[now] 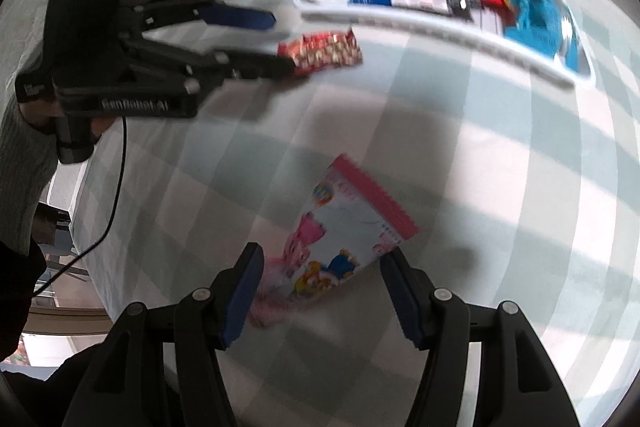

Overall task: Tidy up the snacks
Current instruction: 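Lower left tool over strawberry packet while right tool lowers over pink packet, then close left tool on strawberry packet while right tool grasps pink candy packet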

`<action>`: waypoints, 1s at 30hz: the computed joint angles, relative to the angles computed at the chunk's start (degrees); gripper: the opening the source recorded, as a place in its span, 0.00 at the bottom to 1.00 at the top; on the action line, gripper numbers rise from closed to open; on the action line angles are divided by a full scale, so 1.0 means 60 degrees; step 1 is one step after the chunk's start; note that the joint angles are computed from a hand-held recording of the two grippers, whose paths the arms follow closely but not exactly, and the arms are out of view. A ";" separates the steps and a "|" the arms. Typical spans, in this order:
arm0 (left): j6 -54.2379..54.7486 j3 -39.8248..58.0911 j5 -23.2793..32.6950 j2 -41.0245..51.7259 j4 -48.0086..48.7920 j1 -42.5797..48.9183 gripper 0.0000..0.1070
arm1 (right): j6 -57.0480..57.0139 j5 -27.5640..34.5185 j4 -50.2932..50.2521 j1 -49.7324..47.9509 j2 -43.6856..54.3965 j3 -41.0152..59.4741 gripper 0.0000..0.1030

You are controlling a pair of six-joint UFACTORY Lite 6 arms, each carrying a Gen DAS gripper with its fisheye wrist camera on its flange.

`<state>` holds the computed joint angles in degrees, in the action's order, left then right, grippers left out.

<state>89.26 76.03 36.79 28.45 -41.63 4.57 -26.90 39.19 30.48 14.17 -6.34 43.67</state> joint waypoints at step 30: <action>0.0639 0.0189 -0.1206 0.1103 -0.0411 -0.0906 0.41 | 0.1326 -0.0475 -0.0952 0.0860 0.0328 0.0147 0.35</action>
